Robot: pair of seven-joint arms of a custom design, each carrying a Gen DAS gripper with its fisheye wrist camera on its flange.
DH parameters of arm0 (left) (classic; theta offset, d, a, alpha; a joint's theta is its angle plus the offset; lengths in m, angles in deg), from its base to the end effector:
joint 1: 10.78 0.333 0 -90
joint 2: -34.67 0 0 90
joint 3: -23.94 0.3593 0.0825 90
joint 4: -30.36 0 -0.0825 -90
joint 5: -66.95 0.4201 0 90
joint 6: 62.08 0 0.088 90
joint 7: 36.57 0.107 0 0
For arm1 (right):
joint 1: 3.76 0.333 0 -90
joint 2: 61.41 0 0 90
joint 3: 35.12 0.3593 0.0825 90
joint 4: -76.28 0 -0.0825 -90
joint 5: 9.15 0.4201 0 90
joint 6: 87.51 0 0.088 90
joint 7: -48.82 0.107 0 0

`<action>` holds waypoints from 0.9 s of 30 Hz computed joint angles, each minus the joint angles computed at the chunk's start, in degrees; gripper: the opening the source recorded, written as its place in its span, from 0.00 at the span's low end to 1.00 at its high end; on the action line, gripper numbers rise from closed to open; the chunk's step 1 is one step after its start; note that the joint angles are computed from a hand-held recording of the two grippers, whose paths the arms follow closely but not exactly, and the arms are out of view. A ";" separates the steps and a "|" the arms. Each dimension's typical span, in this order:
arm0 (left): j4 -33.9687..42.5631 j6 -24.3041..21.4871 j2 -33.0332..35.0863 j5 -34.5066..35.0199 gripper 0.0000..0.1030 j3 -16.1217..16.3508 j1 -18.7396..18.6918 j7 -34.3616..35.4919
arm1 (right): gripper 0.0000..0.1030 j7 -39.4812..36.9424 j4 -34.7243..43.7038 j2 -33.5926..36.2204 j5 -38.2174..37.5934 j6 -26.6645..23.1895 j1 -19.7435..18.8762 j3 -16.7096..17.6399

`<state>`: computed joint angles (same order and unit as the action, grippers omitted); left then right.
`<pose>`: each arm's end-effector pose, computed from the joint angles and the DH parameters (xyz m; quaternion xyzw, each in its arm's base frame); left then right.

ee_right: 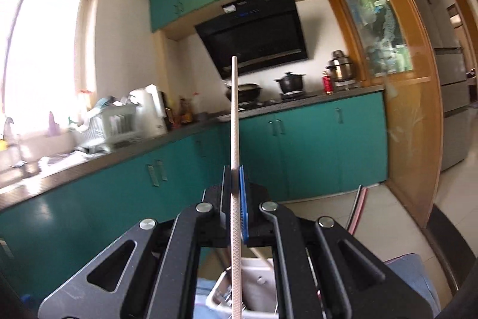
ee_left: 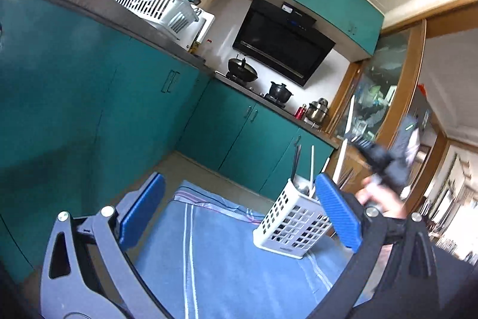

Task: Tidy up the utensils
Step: 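Drop the light chopstick into the holder with the left tool while the right tool drops its chopstick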

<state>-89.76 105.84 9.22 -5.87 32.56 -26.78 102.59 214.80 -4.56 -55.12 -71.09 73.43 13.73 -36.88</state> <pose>0.4792 0.0192 0.7428 -0.5691 0.4922 -0.6170 0.2305 0.6284 0.2230 0.8136 -0.4551 0.5878 -0.4198 0.5208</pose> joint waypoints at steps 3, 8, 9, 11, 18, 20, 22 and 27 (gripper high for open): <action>1.01 -0.50 0.28 -1.13 0.96 0.45 -0.42 1.02 | 0.05 4.01 4.60 4.46 -4.48 -5.86 1.77 -1.03; 1.79 -1.72 0.73 -3.38 0.96 0.43 0.45 1.21 | 0.05 5.97 6.83 7.82 -7.08 -10.54 4.87 -3.24; 1.86 -2.02 0.85 -3.34 0.96 0.17 1.00 0.76 | 0.05 6.13 6.63 7.92 -7.73 -10.91 5.31 -3.43; 1.97 -2.24 1.05 -3.21 0.96 -0.45 1.83 0.41 | 0.05 7.18 5.11 7.45 -9.78 -11.20 6.07 -3.71; 1.97 -2.25 1.53 -1.08 0.96 -1.88 3.29 -0.72 | 0.25 8.90 -7.19 -0.42 -11.19 -8.94 4.18 -0.77; 1.82 -2.21 1.65 0.64 0.96 -2.30 3.56 -1.66 | 0.94 9.57 -12.14 -4.50 -12.79 -8.73 3.29 0.86; 1.69 -2.30 1.66 1.78 0.96 -2.32 3.33 -2.16 | 0.97 16.32 -18.04 -10.25 -20.57 -11.53 1.82 3.79; 0.92 -4.51 1.99 13.52 0.96 -4.98 5.64 -9.34 | 0.97 -3.59 -30.18 -23.60 1.84 -16.41 3.59 4.32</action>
